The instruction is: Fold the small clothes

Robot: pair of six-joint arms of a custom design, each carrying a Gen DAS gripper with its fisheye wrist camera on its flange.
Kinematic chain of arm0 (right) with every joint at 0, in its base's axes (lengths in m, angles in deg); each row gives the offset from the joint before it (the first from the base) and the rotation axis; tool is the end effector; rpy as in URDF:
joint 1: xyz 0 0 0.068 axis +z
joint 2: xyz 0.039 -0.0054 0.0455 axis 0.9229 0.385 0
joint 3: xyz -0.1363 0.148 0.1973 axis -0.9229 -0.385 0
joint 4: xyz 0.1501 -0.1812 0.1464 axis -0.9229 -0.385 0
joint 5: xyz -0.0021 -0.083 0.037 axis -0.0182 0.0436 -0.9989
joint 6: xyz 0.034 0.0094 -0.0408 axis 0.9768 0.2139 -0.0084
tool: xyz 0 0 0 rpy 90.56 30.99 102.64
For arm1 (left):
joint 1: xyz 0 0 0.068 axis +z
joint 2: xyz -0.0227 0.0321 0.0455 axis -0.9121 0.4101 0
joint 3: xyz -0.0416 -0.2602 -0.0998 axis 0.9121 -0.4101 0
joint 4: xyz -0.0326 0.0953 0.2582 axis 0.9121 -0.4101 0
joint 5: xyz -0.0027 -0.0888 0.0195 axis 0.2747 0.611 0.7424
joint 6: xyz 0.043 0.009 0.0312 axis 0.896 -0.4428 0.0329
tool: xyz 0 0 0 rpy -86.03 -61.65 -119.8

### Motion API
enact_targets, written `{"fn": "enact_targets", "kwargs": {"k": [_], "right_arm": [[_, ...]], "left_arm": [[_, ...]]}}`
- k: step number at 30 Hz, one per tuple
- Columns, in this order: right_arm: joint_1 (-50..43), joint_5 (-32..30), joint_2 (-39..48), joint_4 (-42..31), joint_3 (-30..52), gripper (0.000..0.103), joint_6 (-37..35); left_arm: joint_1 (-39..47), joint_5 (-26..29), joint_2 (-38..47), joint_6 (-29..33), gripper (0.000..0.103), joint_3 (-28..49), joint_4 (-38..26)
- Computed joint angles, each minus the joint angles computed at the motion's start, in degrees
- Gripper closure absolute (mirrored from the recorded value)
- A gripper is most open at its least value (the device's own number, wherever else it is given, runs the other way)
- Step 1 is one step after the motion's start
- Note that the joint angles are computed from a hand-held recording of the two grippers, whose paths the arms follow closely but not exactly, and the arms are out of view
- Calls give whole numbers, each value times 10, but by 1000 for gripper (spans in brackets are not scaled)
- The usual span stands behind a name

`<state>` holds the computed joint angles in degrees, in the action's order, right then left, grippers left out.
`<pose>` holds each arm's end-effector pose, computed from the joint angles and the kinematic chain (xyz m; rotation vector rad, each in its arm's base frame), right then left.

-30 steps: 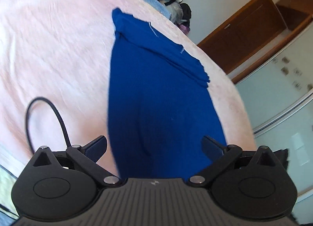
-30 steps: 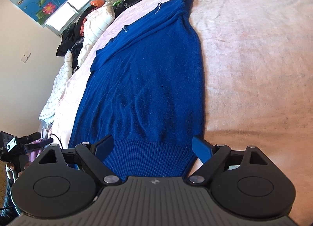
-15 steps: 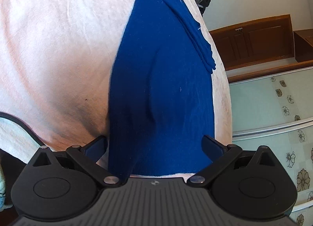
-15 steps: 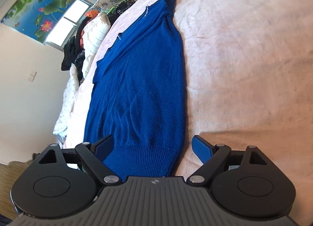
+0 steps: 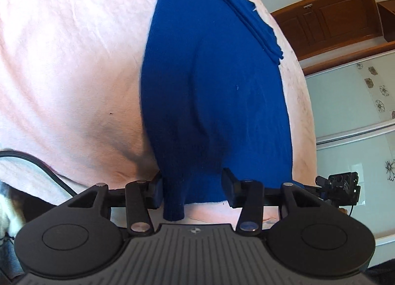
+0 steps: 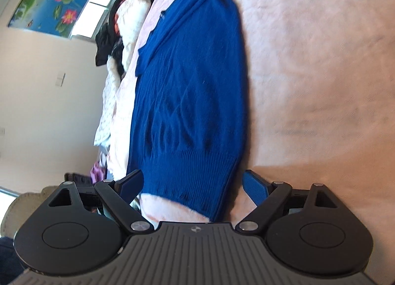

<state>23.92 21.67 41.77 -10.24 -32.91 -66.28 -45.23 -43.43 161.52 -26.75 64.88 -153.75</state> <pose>0.1768 -0.1259 0.1156 0.6654 2.3065 1.1672 0.4202 0.1313 0.0937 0.3383 2.7757 -1.2421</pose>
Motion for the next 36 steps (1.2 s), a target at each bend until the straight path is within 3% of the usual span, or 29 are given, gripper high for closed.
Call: {"fn": "enact_targets", "kwargs": {"k": [3, 9, 12, 14, 16, 19, 21, 22, 23, 27, 32, 36], "right_arm": [[8, -35, 5, 48, -20, 13, 54], [44, -64, 20, 77, -22, 16, 96], [29, -67, 28, 76, -23, 29, 101], [22, -60, 35, 82, -24, 47, 116], [24, -43, 39, 93, -26, 54, 138], [30, -27, 39, 104, -31, 65, 150], [35, -14, 39, 112, -34, 78, 158], [39, -4, 42, 117, -36, 91, 164], [41, 2, 41, 133, -44, 97, 172], [70, 21, -33, 173, -77, 95, 184], [54, -24, -51, 176, -67, 95, 189], [34, -67, -42, 223, -58, 95, 236]], "left_arm": [[-2, 4, 26, -8, 44, 31, -33], [9, 16, 19, 15, 43, 28, -50], [24, 27, 35, 31, 43, 49, -80], [22, 26, 36, 31, 44, 50, -82], [18, 26, 32, 28, 45, 43, -73], [20, 22, 26, 23, 59, 35, -61], [17, 6, 10, 0, 80, 16, -29], [16, -5, 0, -10, 89, 3, -10], [15, -12, -7, -16, 95, -4, 2], [15, -5, -41, 9, 98, -26, 14], [11, 47, -35, 39, 98, 29, -37], [7, 92, -21, 8, 98, 75, -34]]}}
